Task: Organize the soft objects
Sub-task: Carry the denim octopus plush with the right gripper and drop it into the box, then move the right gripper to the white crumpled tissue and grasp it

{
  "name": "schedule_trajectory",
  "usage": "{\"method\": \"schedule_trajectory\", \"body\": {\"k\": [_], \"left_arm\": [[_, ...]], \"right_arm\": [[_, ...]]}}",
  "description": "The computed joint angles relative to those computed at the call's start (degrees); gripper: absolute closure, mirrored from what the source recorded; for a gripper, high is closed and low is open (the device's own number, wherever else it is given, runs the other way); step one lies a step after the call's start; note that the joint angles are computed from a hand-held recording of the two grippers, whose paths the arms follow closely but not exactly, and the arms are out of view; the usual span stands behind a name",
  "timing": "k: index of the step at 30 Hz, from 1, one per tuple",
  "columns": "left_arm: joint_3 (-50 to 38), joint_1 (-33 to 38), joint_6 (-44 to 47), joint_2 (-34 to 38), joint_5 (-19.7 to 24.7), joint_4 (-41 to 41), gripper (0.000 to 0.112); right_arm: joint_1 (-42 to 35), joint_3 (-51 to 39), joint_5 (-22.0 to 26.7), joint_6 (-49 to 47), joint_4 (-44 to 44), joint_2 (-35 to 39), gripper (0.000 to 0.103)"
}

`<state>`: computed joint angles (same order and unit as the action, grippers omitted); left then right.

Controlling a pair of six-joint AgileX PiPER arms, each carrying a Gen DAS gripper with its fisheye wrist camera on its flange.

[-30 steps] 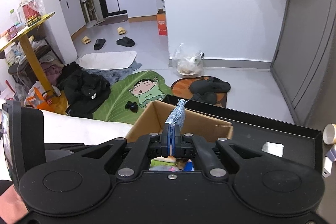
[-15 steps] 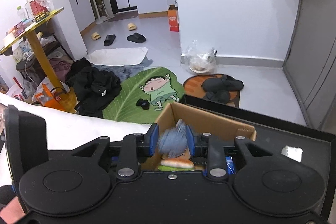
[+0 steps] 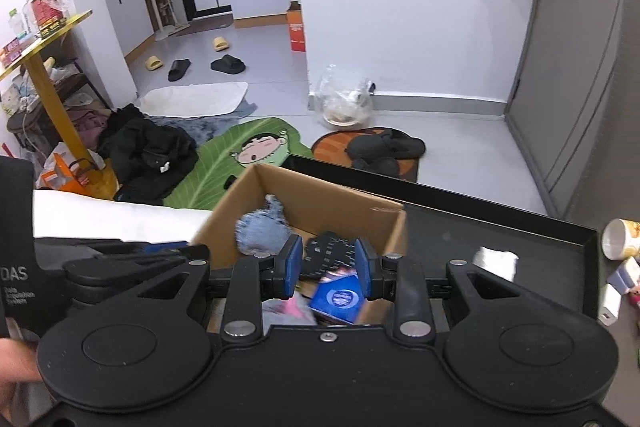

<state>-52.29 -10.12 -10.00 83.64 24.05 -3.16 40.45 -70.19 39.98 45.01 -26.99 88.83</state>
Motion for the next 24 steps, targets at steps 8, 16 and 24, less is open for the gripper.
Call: {"method": "schedule_trajectory", "body": {"k": [8,16,24], "left_arm": [[-0.57,-2.49,-6.68,0.78,0.49,7.91,0.085],[-0.78,-5.01,-13.24,1.01,0.50,14.98,0.073],[-1.43,-7.10,-18.79,1.93,1.03,20.87,0.055]], "right_arm": [[-2.82,4.78,-2.36,0.00,-0.09,-2.84,0.073],[-6.21,9.83,-6.42,-1.38,-0.35,-4.81,0.061],[-12.52,13.90,-11.14,-12.96,5.34,-5.28,0.056]]}}
